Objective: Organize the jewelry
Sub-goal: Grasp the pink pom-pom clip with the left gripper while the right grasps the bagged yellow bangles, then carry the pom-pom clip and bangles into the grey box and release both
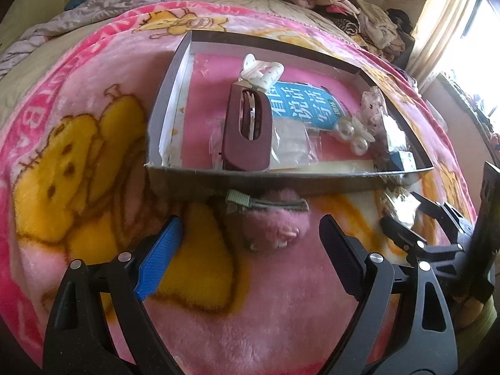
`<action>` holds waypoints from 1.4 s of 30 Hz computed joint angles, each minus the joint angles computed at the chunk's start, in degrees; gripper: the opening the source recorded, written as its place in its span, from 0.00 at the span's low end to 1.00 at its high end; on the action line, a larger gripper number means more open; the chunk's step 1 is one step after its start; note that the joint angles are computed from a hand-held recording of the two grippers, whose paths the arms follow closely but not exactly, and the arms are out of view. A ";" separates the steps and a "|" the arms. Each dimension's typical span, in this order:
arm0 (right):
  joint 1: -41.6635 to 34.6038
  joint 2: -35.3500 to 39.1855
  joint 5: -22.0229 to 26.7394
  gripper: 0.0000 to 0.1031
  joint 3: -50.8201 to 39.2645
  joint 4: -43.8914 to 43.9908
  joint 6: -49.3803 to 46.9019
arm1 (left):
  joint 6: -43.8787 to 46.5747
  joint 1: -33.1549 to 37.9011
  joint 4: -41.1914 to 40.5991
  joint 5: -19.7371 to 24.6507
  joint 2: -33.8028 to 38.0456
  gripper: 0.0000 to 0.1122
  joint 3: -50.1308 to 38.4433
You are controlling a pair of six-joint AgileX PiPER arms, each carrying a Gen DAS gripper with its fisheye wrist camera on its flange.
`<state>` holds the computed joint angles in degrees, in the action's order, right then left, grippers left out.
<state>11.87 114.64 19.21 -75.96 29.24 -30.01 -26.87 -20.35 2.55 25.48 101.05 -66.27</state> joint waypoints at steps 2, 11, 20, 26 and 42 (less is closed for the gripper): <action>-0.39 -0.29 -0.21 0.82 0.62 4.06 -4.30 | -2.44 -0.46 2.05 0.46 0.41 0.70 -0.57; -0.31 -3.45 -0.64 0.79 4.19 11.71 -12.34 | -3.88 -0.73 4.20 2.01 0.37 0.29 -1.42; 1.53 -7.33 -0.29 0.79 7.48 12.27 -12.13 | 4.80 -0.45 -3.01 0.62 -3.50 0.20 2.43; 3.09 -9.40 0.20 0.79 8.25 11.73 -11.16 | 4.30 -0.61 -1.11 0.35 -8.25 0.20 5.15; 6.18 -9.42 2.17 0.79 0.69 5.42 -4.66 | 8.82 4.41 -3.76 3.33 -11.14 0.20 0.58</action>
<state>18.05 105.22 21.38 -75.27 34.66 -34.67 -18.04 -15.94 -1.21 28.81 89.91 -65.70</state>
